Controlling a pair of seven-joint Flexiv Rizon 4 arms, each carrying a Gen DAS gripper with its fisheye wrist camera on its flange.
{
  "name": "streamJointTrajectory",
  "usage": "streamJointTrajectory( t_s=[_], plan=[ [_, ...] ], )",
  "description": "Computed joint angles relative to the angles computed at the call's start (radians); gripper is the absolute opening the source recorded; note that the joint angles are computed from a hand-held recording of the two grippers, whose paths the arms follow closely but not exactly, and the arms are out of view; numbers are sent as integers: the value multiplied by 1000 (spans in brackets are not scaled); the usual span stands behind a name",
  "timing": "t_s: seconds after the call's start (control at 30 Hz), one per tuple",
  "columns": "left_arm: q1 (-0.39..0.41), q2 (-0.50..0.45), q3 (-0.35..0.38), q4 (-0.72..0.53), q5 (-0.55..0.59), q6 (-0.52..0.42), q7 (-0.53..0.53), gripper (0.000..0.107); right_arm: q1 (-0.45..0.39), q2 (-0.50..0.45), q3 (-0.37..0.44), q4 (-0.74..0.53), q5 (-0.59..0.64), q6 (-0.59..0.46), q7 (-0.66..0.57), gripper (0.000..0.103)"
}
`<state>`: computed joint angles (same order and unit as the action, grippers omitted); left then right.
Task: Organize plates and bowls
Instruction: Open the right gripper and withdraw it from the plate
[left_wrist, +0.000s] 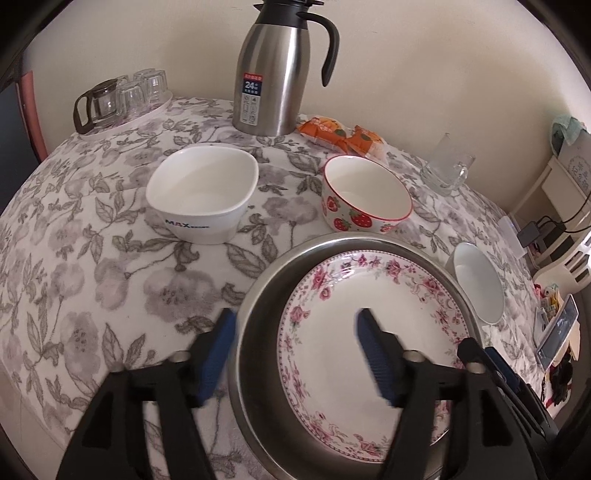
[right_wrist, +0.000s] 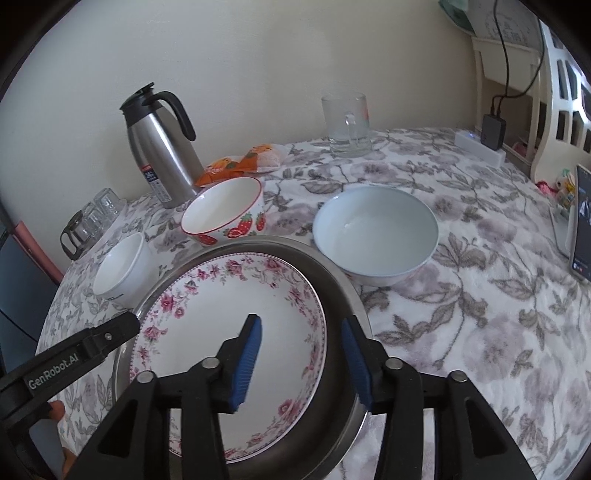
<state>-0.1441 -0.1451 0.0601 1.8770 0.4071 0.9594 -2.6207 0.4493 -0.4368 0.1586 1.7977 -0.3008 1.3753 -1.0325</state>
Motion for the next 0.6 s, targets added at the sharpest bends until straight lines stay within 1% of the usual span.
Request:
streamJointTrajectory(
  t_s=[0.1, 0.17, 0.2, 0.3, 0.37, 0.43, 0.47, 0.53, 0.6],
  plan=[
    [-4, 1, 2, -6, 18, -12, -20, 83, 25, 4, -35, 8, -32, 5, 25, 65],
    [-6, 2, 3, -12, 33, -30, -35, 88, 34, 4, -50, 11, -49, 5, 43, 74],
    [-8, 2, 4, -16, 41, -40, -46, 91, 31, 3, -50, 10, -52, 4, 47, 75],
    [-8, 9, 6, -15, 62, -47, -81, 92, 30, 3, -57, 11, -60, 1, 68, 80],
    [-7, 12, 5, -16, 74, -51, -97, 92, 33, 4, -66, 14, -70, 1, 86, 87],
    [-7, 12, 1, -23, 88, -65, -105, 95, 22, 3, -56, 11, -65, -2, 90, 90],
    [-7, 11, -1, -27, 90, -72, -105, 98, 19, 2, -53, 9, -64, -4, 91, 94],
    [-9, 9, -4, -36, 98, -84, -110, 100, 20, 2, -55, 7, -68, -15, 98, 103],
    [-9, 7, -5, -43, 101, -88, -115, 100, 17, 1, -52, 4, -71, -17, 97, 103]
  ],
)
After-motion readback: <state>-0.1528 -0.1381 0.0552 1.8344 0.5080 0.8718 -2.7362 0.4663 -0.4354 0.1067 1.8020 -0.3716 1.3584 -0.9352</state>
